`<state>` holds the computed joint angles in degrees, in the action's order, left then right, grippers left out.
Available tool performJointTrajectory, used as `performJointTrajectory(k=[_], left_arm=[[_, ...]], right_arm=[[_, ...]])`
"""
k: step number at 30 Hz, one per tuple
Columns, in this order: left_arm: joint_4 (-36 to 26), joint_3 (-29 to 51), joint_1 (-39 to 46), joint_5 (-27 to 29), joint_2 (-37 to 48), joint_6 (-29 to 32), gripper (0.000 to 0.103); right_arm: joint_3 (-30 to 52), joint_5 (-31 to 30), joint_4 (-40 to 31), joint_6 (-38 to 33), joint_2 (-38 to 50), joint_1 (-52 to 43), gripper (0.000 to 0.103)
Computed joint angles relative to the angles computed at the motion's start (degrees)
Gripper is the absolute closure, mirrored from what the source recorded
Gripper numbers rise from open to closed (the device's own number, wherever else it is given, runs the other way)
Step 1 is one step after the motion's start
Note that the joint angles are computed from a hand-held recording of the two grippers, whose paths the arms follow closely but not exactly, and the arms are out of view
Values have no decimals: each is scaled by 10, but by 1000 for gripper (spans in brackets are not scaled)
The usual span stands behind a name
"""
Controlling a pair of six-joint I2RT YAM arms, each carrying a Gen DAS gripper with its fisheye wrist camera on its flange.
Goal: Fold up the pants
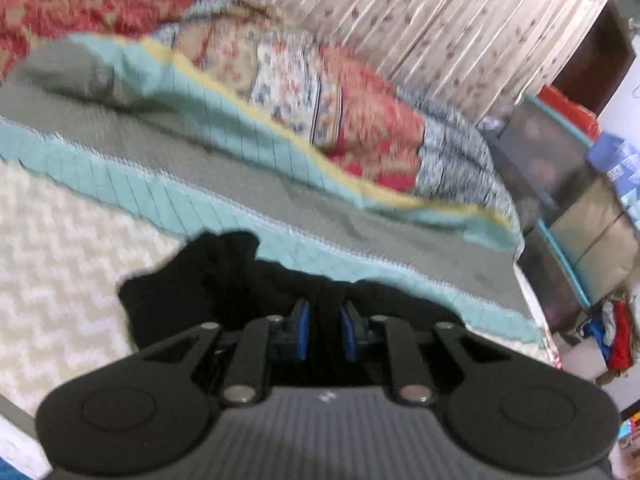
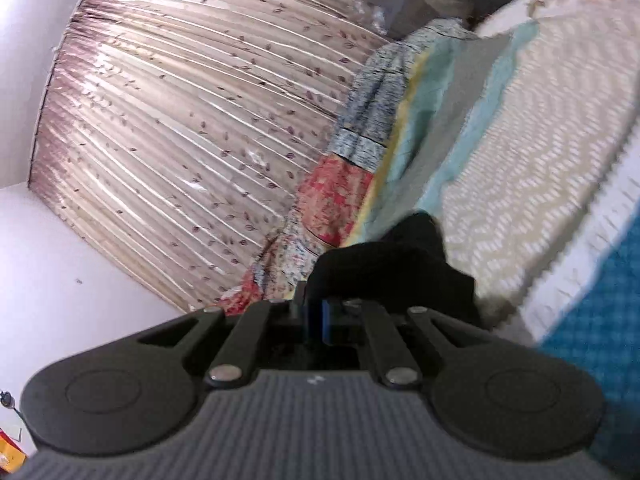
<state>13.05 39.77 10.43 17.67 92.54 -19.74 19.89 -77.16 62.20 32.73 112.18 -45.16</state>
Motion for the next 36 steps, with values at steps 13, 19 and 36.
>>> performJointTrajectory(k=[13, 19, 36], left_arm=[[13, 91, -60, -176, 22, 125, 27], [65, -39, 54, -62, 107, 108, 21], [180, -28, 129, 90, 221, -85, 95]], right_arm=[[210, 517, -154, -10, -63, 251, 33], [69, 354, -39, -122, 26, 165, 33], [201, 399, -158, 38, 121, 167, 96]])
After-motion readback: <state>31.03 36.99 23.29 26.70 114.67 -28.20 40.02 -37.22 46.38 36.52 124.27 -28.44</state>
